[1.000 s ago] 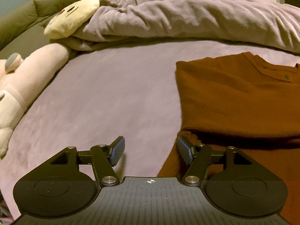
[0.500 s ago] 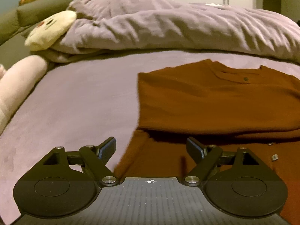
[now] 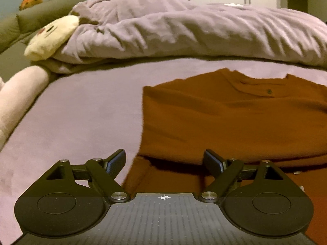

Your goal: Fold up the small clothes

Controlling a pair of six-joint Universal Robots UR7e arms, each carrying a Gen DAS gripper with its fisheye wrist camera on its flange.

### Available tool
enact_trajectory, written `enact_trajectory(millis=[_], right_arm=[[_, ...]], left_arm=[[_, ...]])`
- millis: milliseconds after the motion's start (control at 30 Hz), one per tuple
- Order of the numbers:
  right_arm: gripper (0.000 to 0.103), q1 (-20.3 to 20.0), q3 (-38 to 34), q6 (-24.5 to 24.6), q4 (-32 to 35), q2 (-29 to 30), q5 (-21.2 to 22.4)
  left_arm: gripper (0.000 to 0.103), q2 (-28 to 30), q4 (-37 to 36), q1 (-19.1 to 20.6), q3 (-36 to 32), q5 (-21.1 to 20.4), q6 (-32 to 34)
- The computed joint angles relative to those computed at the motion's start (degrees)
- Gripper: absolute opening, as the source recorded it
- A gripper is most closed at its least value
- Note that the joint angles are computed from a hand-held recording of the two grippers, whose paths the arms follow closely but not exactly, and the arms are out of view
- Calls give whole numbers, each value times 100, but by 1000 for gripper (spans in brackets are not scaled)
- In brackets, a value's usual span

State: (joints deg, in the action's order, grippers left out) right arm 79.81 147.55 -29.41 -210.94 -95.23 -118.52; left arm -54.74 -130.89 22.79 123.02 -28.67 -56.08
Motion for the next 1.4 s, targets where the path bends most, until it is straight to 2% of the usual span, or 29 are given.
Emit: enact_trajectory(millis=[33, 67, 100, 133, 200, 300, 367, 433, 500, 567, 600, 667, 733, 800, 867, 900, 967, 1000, 1033, 1133, 1200, 1300, 1333, 1400], right_arm=[[4, 179, -92, -160, -370, 319, -555], [6, 253, -143, -348, -957, 621, -871], [11, 316, -153, -418, -1314, 749, -947], [11, 372, -121, -420, -1472, 735, -782], [12, 352, 1, -319, -1293, 547, -21], [18, 603, -52, -308, -942, 840, 597], [21, 768, -170, -572, -1173, 1395, 749], [22, 859, -346, -957, -1526, 2020, 669], [23, 835, -504, -1188, -1375, 2291, 533], [24, 733, -571, -1747, -1745, 2588, 459], [26, 664, -558, -1868, -1812, 2570, 526], [26, 499, -513, -1660, -1597, 2270, 663], [26, 347, -492, -1655, -1727, 2182, 650], [26, 113, -432, -1555, -1577, 1873, 829], [26, -3, -406, -1572, -1791, 1796, 719], [40, 9, -428, -1461, -1773, 1761, 454], [65, -202, -404, -894, -1693, 1556, 476], [67, -292, -413, -657, -1561, 1457, 483], [68, -296, -418, -632, -1549, 1446, 451], [70, -66, -465, -1137, -2030, 1781, 105], [72, 80, -484, -1228, -1887, 1727, -111], [72, 377, -456, -1557, -1736, 1553, -661], [72, 429, -313, -1665, -1728, 1391, -770], [72, 483, 94, -1573, -1494, 859, -828]], left_arm=[[88, -14, 3, 13, -11, 59, 23], [88, -12, -30, 25, -16, 192, 46], [89, 14, -118, 36, -21, 327, 80], [90, 65, -394, 68, -21, 415, 264], [92, 238, -1043, 173, -132, 391, 737], [95, 705, -2643, 385, -305, 202, 1779], [96, 1096, -3469, 514, -436, 280, 2389], [96, 1360, -3583, 646, -591, 386, 2680], [96, 1542, -3554, 792, -706, 358, 2908], [101, 1732, -3864, 900, -723, 465, 3174], [103, 1786, -4200, 950, -678, 468, 3285], [103, 1628, -4438, 1118, -606, 112, 3102], [103, 1652, -4510, 1153, -629, 138, 3185], [103, 1711, -4581, 1130, -634, 201, 3296], [103, 1695, -4682, 1151, -606, 143, 3319], [103, 1686, -4714, 1154, -593, 132, 3334], [103, 1709, -4798, 1153, -584, 134, 3396], [103, 1714, -4828, 1159, -588, 125, 3423], [103, 1709, -4835, 1164, -585, 111, 3428], [103, 1616, -4685, 1138, -545, 66, 3442], [103, 1446, -4435, 1084, -445, 23, 3520], [103, 978, -3515, 875, -115, 82, 3003], [103, 776, -3319, 787, 73, 51, 2810], [103, 351, -2959, 562, 488, 4, 2247]])
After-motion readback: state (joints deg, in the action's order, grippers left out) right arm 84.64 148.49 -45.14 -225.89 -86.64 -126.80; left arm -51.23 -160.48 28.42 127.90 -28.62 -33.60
